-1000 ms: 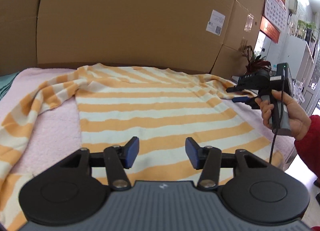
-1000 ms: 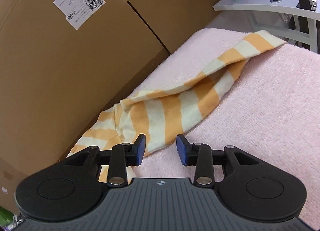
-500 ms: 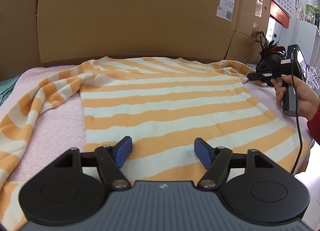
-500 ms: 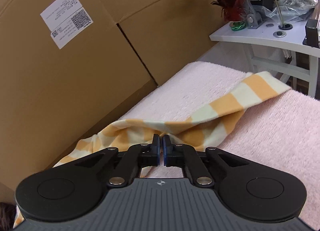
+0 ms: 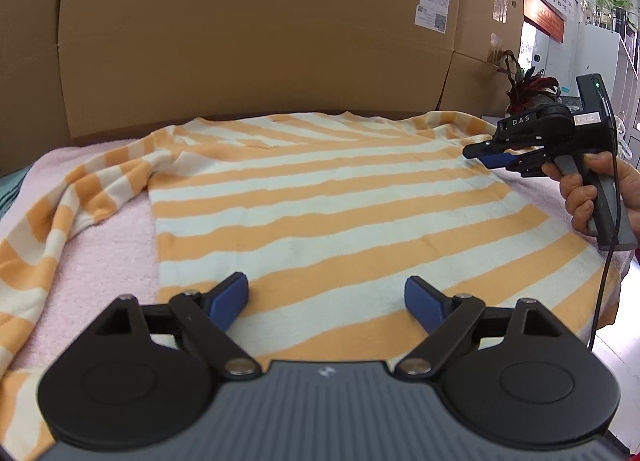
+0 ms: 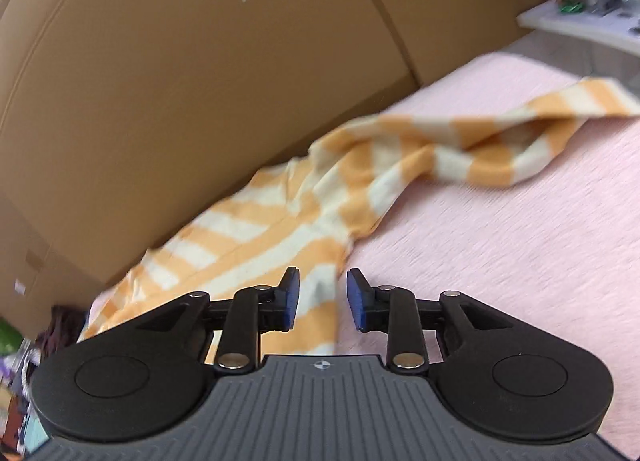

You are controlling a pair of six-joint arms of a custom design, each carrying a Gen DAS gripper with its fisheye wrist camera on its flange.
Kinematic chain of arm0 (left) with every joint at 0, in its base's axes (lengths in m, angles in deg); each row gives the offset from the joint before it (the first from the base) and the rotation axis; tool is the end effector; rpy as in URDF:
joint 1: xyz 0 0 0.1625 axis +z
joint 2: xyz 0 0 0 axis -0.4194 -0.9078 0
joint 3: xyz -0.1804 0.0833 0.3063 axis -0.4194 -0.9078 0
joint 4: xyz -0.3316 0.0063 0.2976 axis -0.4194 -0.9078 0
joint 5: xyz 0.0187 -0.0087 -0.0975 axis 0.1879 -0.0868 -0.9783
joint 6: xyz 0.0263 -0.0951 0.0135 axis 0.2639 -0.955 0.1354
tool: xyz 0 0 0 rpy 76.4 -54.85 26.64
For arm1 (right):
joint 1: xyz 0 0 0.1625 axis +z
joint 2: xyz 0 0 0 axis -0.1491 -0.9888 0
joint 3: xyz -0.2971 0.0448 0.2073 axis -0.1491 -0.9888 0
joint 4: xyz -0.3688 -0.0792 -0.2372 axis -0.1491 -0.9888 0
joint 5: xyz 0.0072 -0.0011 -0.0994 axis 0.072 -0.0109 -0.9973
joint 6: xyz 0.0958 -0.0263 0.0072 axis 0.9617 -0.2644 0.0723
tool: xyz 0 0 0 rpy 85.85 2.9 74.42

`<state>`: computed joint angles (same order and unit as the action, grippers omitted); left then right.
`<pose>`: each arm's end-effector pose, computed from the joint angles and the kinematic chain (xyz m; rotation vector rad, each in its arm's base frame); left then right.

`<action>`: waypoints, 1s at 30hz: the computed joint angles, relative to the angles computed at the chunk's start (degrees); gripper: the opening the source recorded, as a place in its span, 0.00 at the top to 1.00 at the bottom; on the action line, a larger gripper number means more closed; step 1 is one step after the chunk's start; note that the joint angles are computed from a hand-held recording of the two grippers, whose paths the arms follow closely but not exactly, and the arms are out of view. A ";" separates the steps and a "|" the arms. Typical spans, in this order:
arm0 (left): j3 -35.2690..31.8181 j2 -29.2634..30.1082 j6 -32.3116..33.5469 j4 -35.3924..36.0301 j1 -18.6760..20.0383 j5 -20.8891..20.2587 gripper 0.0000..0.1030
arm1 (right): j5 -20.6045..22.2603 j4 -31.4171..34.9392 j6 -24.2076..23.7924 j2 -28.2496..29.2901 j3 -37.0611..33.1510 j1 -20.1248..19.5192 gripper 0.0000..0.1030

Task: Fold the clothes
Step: 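Smooth the shirt body with the left gripper while the right gripper hovers over the sleeve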

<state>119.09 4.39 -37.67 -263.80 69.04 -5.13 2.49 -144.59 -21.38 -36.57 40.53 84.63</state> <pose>-0.1630 -0.4416 0.0409 0.8003 2.2850 -1.0982 0.0019 -0.6119 0.2515 0.3577 -2.7505 1.1969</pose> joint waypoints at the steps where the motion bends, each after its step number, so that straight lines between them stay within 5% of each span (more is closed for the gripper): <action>1: 0.12 -0.04 0.01 -0.39 0.10 -0.28 0.16 | 0.03 -0.49 -2.04 0.50 0.07 0.17 0.87; 2: 0.25 -0.08 0.02 -0.80 0.22 -0.58 0.16 | -0.49 -0.88 -1.69 0.72 -0.16 0.20 0.98; 8: 1.00 -1.27 -0.94 -2.45 1.71 -4.41 0.14 | -1.04 -0.91 0.39 0.01 -0.46 -0.78 1.00; 9: 1.05 -1.36 -0.92 -2.50 1.82 -4.76 0.14 | -1.06 0.09 0.57 -1.41 0.58 -0.86 0.96; 11: 1.20 -1.53 -0.91 -2.69 2.01 -5.45 0.12 | 1.26 3.19 -0.35 -5.32 3.45 -1.90 0.74; 15: 1.34 -1.76 -1.10 -2.83 2.31 -6.32 0.11 | 7.19 13.34 -9.55 -15.59 11.03 -5.96 0.64; 18: 1.29 -1.68 -0.98 -2.73 2.22 -6.12 0.10 | 10.45 16.23 -17.83 -22.17 17.04 -9.10 0.77; 19: 1.32 -1.62 -0.93 -2.77 2.13 -5.93 0.10 | 10.11 13.32 -19.81 -23.06 18.91 -9.60 0.98; 21: 1.37 -1.50 -0.81 -2.86 1.94 -5.54 0.10 | 11.18 8.41 -21.46 -24.89 22.12 -11.30 1.00; 25: 1.95 -0.52 0.03 -4.17 0.59 -2.91 0.10 | 11.58 7.20 -15.47 -25.47 22.44 -12.22 1.00; 28: 3.14 1.08 2.53 -6.70 -1.34 0.44 0.10 | 13.29 8.72 -16.92 -27.51 23.66 -12.30 0.91; 30: 4.36 1.38 3.03 -8.35 -2.24 1.33 0.10 | 16.35 15.96 -22.40 -30.93 24.76 -13.43 0.90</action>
<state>123.45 5.77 -34.64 -272.15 66.80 -3.80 18.84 -128.63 -43.78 -67.50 65.29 71.21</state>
